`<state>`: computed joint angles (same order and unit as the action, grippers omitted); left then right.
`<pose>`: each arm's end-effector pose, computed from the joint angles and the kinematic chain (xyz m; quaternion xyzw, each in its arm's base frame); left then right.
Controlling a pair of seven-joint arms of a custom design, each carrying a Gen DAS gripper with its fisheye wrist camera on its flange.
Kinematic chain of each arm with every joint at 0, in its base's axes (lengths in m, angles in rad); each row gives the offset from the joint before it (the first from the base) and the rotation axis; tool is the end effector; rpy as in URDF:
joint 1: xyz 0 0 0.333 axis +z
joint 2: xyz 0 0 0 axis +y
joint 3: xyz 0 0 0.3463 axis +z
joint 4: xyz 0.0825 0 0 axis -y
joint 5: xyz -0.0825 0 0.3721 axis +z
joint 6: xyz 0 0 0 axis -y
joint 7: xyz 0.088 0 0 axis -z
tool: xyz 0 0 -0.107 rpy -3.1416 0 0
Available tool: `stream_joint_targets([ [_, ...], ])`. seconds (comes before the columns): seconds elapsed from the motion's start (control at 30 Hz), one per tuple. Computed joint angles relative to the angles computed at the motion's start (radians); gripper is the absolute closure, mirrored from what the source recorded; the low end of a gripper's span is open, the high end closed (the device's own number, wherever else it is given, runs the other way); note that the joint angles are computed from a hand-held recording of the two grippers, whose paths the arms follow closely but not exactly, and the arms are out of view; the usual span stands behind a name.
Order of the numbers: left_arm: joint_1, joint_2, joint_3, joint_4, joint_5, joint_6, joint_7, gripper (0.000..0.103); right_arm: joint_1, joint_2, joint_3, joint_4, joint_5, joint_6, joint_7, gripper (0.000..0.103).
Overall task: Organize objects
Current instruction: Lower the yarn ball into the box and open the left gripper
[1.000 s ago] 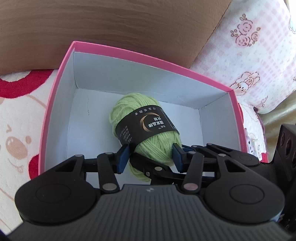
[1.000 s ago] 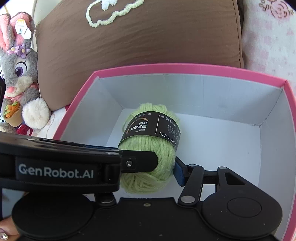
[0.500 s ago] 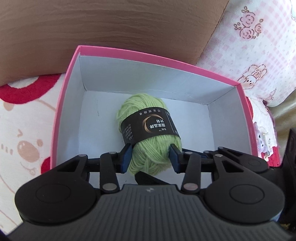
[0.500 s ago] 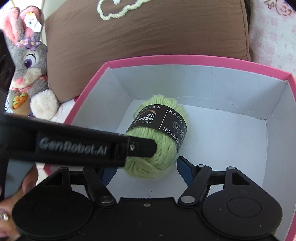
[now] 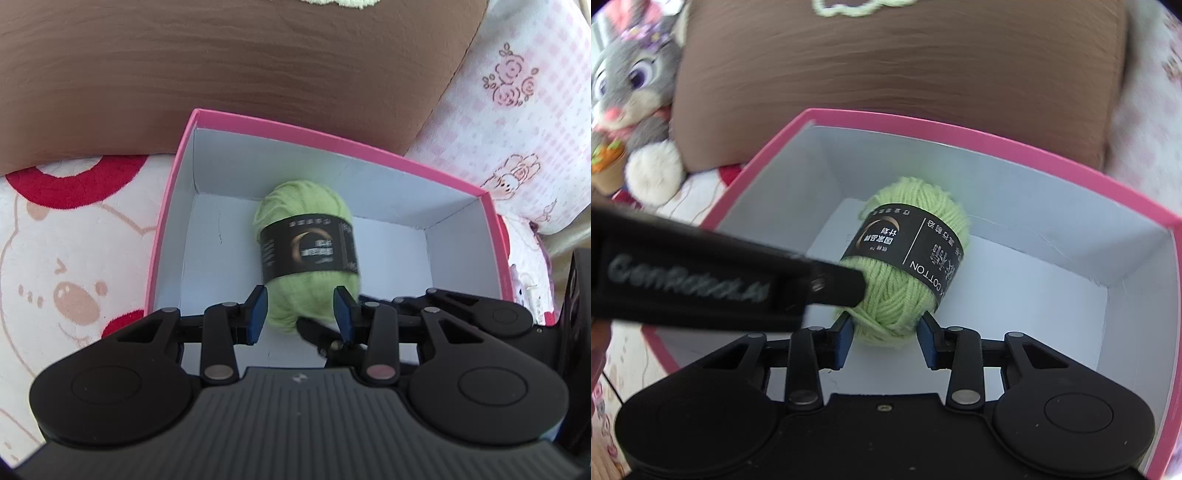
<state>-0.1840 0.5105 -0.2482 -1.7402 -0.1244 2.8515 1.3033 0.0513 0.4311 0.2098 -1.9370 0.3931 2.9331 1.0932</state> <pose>0.6631 -0.2663 0.3944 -0.6759 0.6677 -0.3083 0.0469 0.6536 0.1337 0.3612 -0.7766 0.5536 -0.1289 0.2719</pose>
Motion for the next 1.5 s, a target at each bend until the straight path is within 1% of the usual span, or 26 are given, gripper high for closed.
stream_joint_targets([
  [0.03,-0.001,0.000,0.001,-0.002,0.001,0.006,-0.001,0.065,-0.018,-0.003,0.021,-0.003,0.008,-0.004,-0.029,0.067],
  [0.13,-0.002,0.002,0.005,-0.003,0.004,0.016,-0.007,0.065,-0.067,-0.008,0.074,-0.009,0.060,-0.006,-0.108,0.068],
  [0.17,-0.002,0.005,0.005,0.000,0.004,0.012,-0.008,0.065,-0.070,-0.009,0.077,-0.008,0.075,-0.011,-0.119,0.068],
  [0.2,0.005,0.003,0.000,-0.002,0.000,0.010,-0.005,0.065,-0.063,-0.011,0.065,-0.008,0.082,-0.009,-0.116,0.065],
  [0.23,0.007,0.001,-0.001,-0.003,-0.003,0.012,-0.006,0.065,-0.045,-0.009,0.038,0.001,0.072,-0.020,-0.095,0.059],
  [0.27,0.009,-0.001,-0.001,-0.006,-0.005,0.016,-0.007,0.065,-0.030,-0.006,0.014,0.012,0.059,-0.031,-0.075,0.056],
  [0.3,0.011,-0.005,-0.001,-0.010,-0.007,0.022,-0.009,0.065,-0.021,0.001,-0.005,0.027,0.050,-0.047,-0.058,0.049],
  [0.33,0.014,-0.010,-0.003,-0.016,-0.009,0.029,-0.007,0.065,-0.025,0.011,-0.014,0.052,0.045,-0.083,-0.050,0.045],
  [0.4,0.019,-0.018,-0.005,-0.025,-0.011,0.050,-0.002,0.065,-0.028,0.040,-0.027,0.118,0.040,-0.177,-0.033,0.045],
  [0.43,0.022,-0.023,-0.006,-0.033,-0.011,0.059,0.002,0.065,-0.027,0.051,-0.032,0.144,0.039,-0.211,-0.029,0.045],
  [0.5,0.027,-0.027,-0.007,-0.038,-0.011,0.067,0.008,0.065,-0.039,0.065,-0.019,0.176,0.052,-0.256,-0.074,0.045],
  [0.53,0.031,-0.026,-0.010,-0.037,-0.013,0.067,0.011,0.065,-0.037,0.067,-0.017,0.181,0.052,-0.260,-0.101,0.046],
  [0.57,0.035,-0.021,-0.016,-0.032,-0.017,0.067,0.017,0.065,-0.031,0.067,-0.016,0.180,0.049,-0.252,-0.131,0.047],
  [0.63,0.052,-0.010,-0.033,-0.023,-0.033,0.066,0.031,0.065,-0.019,0.065,-0.016,0.170,0.044,-0.229,-0.177,0.054],
  [0.67,0.057,-0.007,-0.038,-0.020,-0.041,0.063,0.035,0.065,-0.015,0.065,-0.015,0.168,0.044,-0.220,-0.193,0.055],
  [0.73,0.064,0.001,-0.045,-0.014,-0.054,0.060,0.042,0.065,-0.009,0.070,-0.013,0.171,0.050,-0.205,-0.213,0.055],
  [0.9,0.080,-0.008,-0.057,-0.028,-0.080,0.068,0.065,0.065,-0.025,0.076,0.017,0.161,0.080,-0.161,-0.303,0.055],
  [0.93,0.080,-0.009,-0.055,-0.029,-0.082,0.070,0.067,0.065,-0.004,0.073,0.018,0.155,0.079,-0.143,-0.296,0.056],
  [0.97,0.085,-0.014,-0.058,-0.036,-0.088,0.074,0.072,0.065,-0.010,0.079,0.031,0.160,0.089,-0.135,-0.313,0.056],
  [1.07,0.102,-0.026,-0.076,-0.048,-0.108,0.077,0.095,0.065,-0.056,0.068,0.087,0.137,0.159,-0.099,-0.391,0.056],
  [1.1,0.103,-0.027,-0.079,-0.047,-0.113,0.075,0.099,0.065,-0.063,0.063,0.095,0.129,0.177,-0.090,-0.410,0.056],
  [1.3,0.075,-0.037,-0.053,-0.045,-0.109,0.052,0.085,0.065,-0.051,0.031,0.072,0.096,0.221,-0.076,-0.415,0.056],
  [1.37,0.070,-0.043,-0.052,-0.048,-0.107,0.049,0.086,0.065,-0.064,0.017,0.084,0.077,0.258,-0.065,-0.426,0.056],
  [1.5,0.035,-0.067,-0.019,-0.058,-0.075,0.035,0.056,0.065,-0.089,-0.031,0.101,0.026,0.345,-0.045,-0.470,0.056],
])
